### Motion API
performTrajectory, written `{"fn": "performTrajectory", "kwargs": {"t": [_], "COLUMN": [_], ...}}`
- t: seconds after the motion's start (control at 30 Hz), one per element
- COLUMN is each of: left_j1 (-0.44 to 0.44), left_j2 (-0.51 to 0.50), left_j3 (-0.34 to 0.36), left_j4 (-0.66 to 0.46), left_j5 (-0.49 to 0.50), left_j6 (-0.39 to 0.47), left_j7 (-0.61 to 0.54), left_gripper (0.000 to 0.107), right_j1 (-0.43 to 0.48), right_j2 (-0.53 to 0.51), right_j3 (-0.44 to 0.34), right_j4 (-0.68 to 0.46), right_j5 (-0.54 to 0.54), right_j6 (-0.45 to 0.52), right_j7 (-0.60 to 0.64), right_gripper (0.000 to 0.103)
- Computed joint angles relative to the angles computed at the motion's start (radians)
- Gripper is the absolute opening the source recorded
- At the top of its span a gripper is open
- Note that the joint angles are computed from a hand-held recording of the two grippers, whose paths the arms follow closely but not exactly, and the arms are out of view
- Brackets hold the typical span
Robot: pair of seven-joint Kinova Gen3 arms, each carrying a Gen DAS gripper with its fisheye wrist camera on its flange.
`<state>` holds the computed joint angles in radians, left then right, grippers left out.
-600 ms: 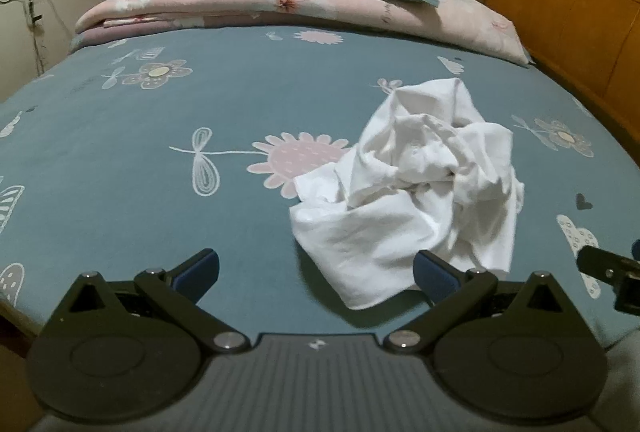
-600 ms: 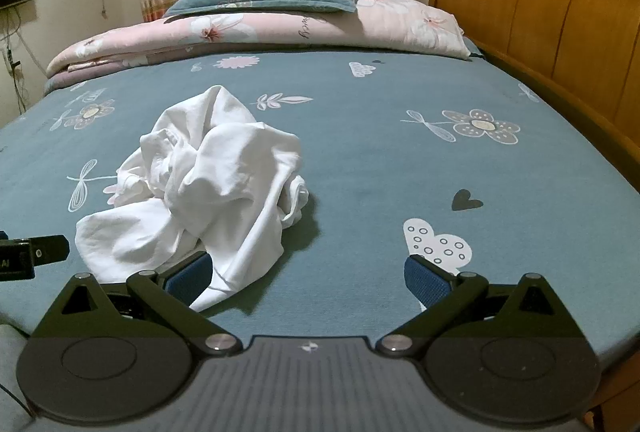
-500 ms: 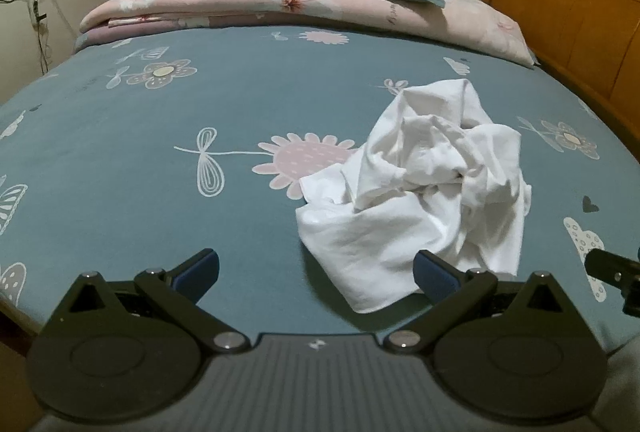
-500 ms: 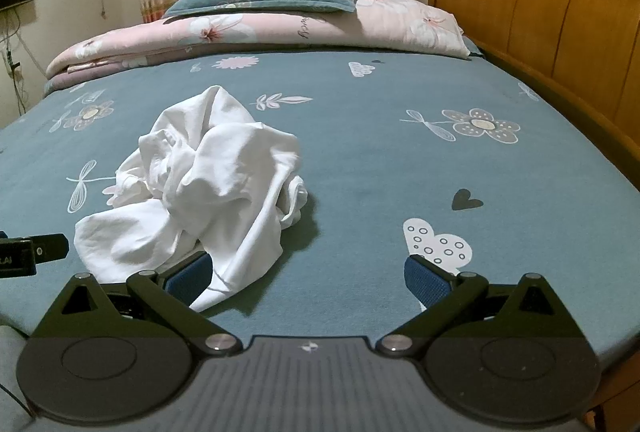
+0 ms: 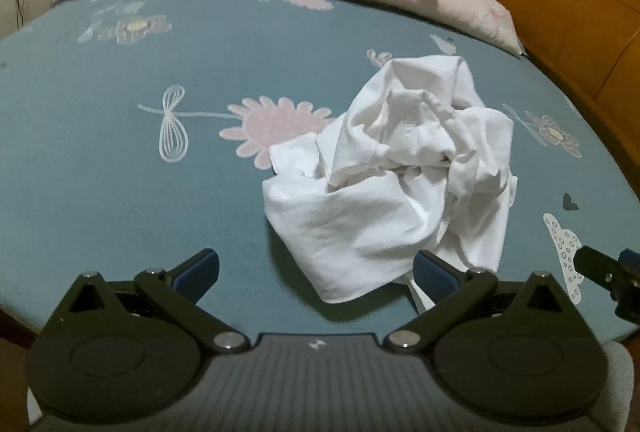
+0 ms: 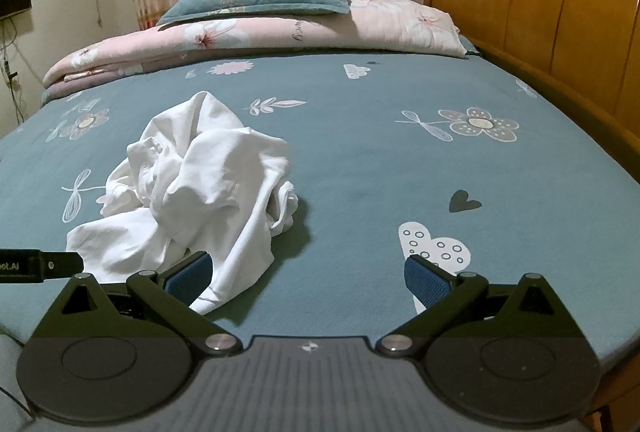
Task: Fold clothes
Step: 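Move both grippers toward the crumpled white T-shirt on the bed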
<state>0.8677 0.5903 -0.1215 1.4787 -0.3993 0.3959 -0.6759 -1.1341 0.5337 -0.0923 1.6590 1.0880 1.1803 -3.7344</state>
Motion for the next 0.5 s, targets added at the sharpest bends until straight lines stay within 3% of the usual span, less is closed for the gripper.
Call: {"fn": "performTrajectory", "kwargs": {"t": [0.1, 0.3, 0.43, 0.5], "left_j1": [0.008, -0.050, 0.029, 0.001], "left_j2": [-0.002, 0.014, 0.032, 0.027], "left_j3": [-0.021, 0.034, -0.039, -0.003], "left_j4": [0.014, -0.019, -0.029, -0.016], "left_j5": [0.012, 0.080, -0.013, -0.014], "left_j6": [-0.031, 0.000, 0.010, -0.018], "left_j7": [0.042, 0.043, 0.045, -0.004], "left_gripper": [0.102, 0.102, 0.102, 0.102], "right_j1": [0.006, 0.020, 0.024, 0.018], "right_j2": [-0.004, -0.020, -0.019, -0.020], "right_j3": [0.002, -0.003, -0.006, -0.004], "right_j4": [0.017, 0.062, 0.078, 0.100], "right_j5": [0.010, 0.050, 0.081, 0.116], "right_j6": [-0.019, -0.069, -0.082, -0.089], "right_j7": [-0.016, -0.058, -0.074, -0.113], "right_gripper": [0.103, 0.103, 0.103, 0.103]}}
